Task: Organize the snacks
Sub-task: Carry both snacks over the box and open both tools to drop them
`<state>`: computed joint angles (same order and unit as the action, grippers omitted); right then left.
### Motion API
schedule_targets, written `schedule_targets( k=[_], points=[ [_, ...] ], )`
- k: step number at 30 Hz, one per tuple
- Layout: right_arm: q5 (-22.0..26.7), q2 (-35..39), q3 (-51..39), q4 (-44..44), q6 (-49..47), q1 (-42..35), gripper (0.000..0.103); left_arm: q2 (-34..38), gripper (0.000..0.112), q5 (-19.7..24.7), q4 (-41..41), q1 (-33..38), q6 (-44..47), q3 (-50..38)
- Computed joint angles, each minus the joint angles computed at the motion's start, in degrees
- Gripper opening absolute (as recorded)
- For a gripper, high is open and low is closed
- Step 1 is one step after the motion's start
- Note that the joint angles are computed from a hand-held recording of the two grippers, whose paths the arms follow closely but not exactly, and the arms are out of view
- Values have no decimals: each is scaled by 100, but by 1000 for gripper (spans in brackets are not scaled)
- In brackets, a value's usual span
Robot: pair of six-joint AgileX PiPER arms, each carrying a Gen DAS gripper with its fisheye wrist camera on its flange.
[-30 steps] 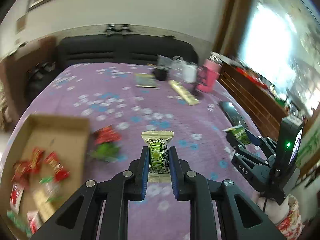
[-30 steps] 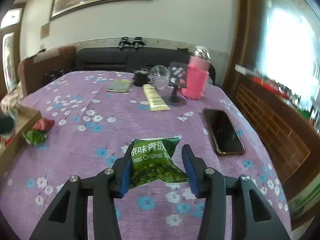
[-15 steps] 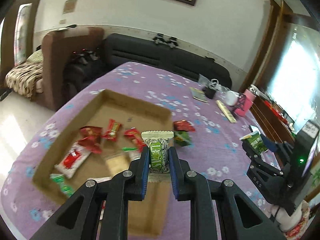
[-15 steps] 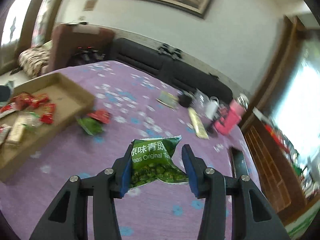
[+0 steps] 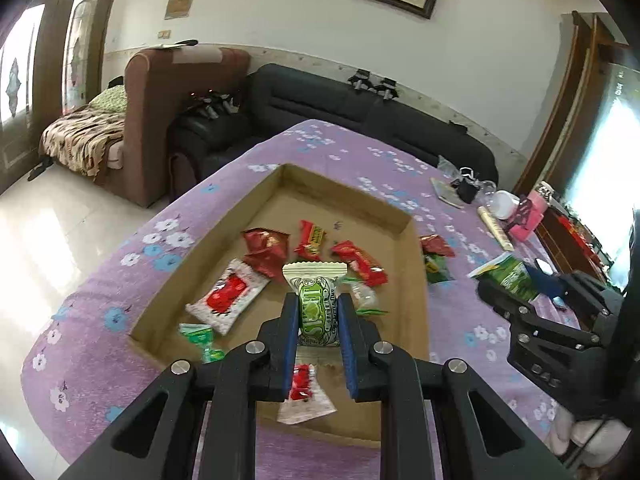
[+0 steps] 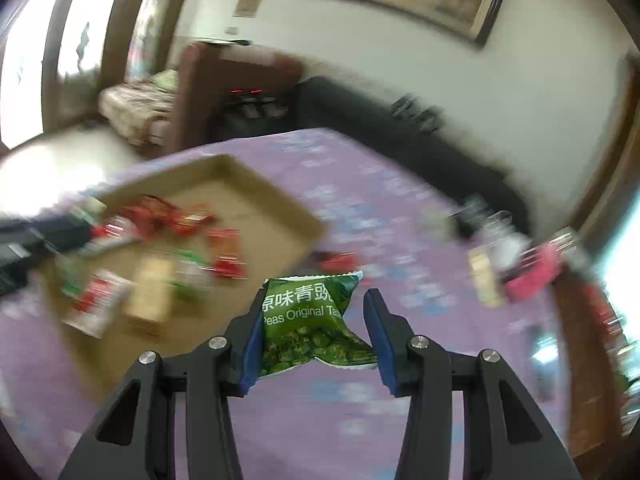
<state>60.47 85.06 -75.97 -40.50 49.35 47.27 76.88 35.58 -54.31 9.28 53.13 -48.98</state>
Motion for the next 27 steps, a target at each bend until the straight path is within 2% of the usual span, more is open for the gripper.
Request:
schedule_targets(
  k=[2, 6, 17, 18, 20, 22, 27],
  points=[
    [-603, -5, -66, 988, -487, -428, 46, 65, 19, -4, -29, 72, 65, -3],
    [-1054, 299, -285, 2207, -1066, -896, 46, 167, 19, -161, 27, 85, 120, 1],
    [-1129, 900, -474, 2465, -1058, -892, 46, 236, 21, -775, 499, -287, -215, 65],
    [-1145, 936, -481, 2484, -1055, -904, 46, 209, 23, -790, 535, -292, -255, 65],
    [-1163, 990, -504, 2520, -1054, -923, 46, 153, 42, -798, 568, -258, -311, 57],
    [-1225, 985, -463, 2529, -999, -944, 47, 90, 53, -842, 614, -238, -363, 71],
    [-1362, 782, -304, 2456, -891, -897, 47, -102, 63, -1133, 1354, -462, -1092, 114]
  ],
)
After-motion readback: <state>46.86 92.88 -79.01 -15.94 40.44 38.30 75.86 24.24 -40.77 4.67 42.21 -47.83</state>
